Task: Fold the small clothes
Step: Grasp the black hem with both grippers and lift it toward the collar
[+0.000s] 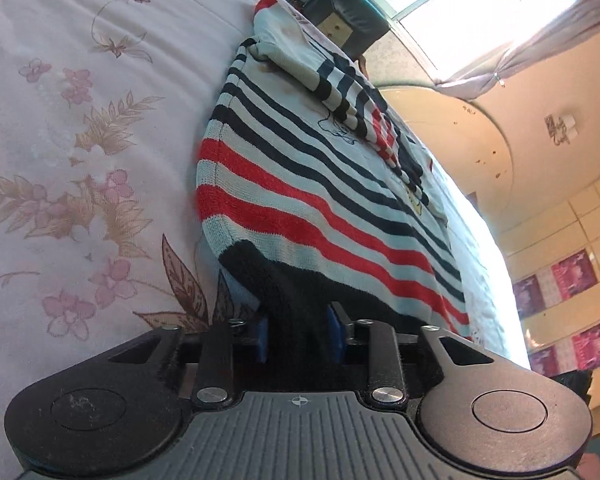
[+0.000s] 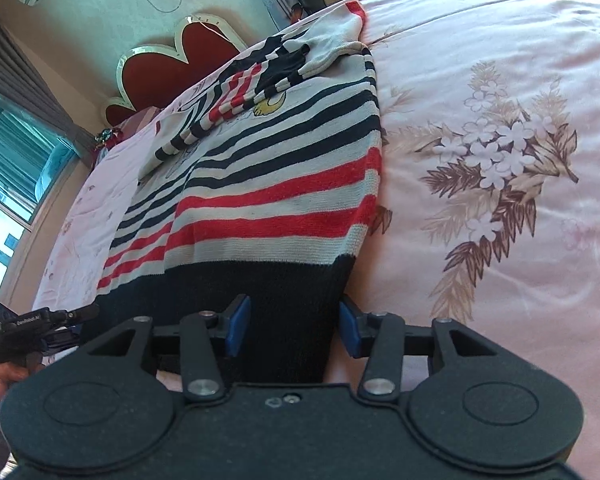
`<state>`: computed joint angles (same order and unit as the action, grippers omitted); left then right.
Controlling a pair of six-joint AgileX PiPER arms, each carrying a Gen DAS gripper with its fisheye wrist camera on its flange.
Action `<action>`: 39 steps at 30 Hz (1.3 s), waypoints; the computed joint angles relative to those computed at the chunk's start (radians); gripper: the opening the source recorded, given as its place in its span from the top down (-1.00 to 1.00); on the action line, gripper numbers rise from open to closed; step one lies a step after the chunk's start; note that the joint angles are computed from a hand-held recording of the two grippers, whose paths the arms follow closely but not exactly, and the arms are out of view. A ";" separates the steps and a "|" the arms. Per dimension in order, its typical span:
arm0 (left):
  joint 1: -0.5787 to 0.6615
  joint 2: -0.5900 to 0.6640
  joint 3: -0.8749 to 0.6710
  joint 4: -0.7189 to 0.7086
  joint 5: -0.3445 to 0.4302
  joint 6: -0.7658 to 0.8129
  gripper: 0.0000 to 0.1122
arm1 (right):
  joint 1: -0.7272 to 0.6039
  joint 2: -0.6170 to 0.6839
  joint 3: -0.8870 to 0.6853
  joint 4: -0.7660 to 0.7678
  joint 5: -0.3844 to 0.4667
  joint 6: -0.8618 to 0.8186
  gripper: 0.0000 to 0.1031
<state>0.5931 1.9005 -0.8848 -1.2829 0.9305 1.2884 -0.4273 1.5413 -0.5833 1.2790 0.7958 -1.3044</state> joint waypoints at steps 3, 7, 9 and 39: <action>-0.020 0.031 -0.014 -0.034 -0.007 0.017 0.75 | 0.009 0.034 -0.031 0.006 -0.001 0.044 0.37; -0.011 0.007 0.014 -0.098 0.010 0.132 0.87 | 0.041 0.000 -0.031 -0.006 -0.055 0.032 0.91; 0.059 0.002 0.054 -0.202 0.143 0.236 0.87 | -0.036 -0.050 0.002 0.060 0.027 -0.055 0.91; -0.160 0.178 -0.473 -0.258 -0.065 -0.067 0.87 | 0.128 0.224 -0.508 0.135 -0.136 0.199 0.91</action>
<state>0.4332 2.0787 -1.3573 -1.5413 0.8652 1.2215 -0.2990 1.7653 -1.0911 1.4143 0.6593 -1.1054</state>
